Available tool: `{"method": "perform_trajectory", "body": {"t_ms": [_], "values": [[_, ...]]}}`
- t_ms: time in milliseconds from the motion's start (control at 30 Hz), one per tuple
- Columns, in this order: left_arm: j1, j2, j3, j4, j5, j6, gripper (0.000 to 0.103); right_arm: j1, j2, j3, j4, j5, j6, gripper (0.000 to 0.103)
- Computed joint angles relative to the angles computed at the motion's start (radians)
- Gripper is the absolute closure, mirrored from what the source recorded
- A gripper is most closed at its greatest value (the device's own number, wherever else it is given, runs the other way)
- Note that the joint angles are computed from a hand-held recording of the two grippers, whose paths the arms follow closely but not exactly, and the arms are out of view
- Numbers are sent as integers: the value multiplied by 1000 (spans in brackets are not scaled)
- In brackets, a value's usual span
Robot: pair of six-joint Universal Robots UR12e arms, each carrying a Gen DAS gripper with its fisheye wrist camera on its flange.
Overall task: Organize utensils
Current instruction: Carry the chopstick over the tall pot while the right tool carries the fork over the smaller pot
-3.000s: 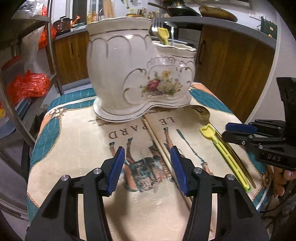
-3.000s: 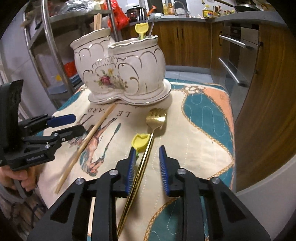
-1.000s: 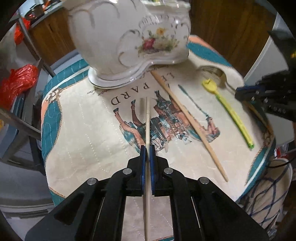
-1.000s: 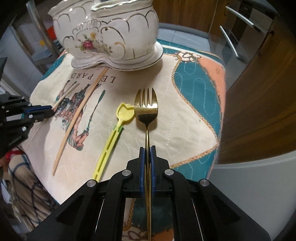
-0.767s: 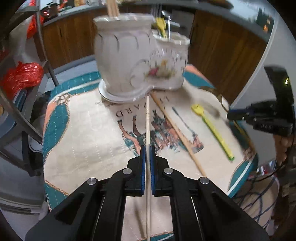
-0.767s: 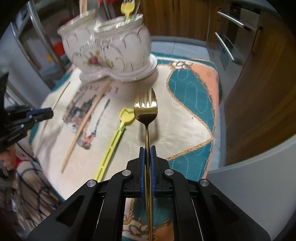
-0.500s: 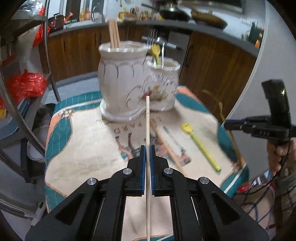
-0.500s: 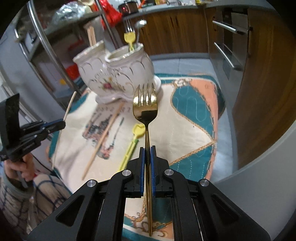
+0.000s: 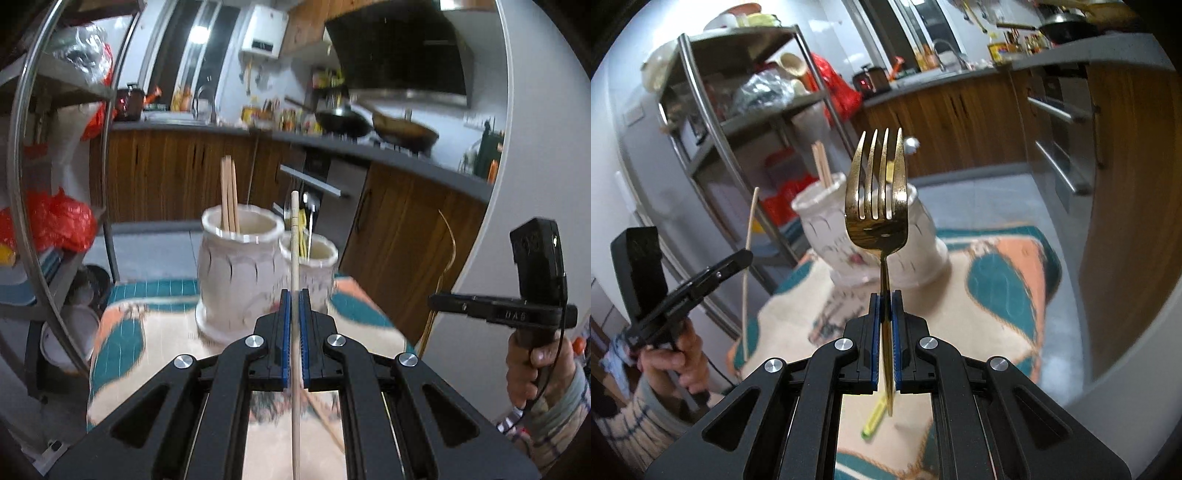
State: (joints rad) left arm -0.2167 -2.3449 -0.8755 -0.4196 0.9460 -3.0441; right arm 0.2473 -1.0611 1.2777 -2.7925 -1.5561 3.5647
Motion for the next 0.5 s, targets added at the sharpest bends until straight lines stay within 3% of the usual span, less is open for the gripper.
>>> {"method": "perform_trajectory", "body": {"t_ms": [267,500], "values": [[1,-101,156,155,-22,-152,99,4,50,-81,-70,-51,-41,96],[-8,-247,418,187,6,-268,99,7,94,-158,-142,-94,-89,96]]}}
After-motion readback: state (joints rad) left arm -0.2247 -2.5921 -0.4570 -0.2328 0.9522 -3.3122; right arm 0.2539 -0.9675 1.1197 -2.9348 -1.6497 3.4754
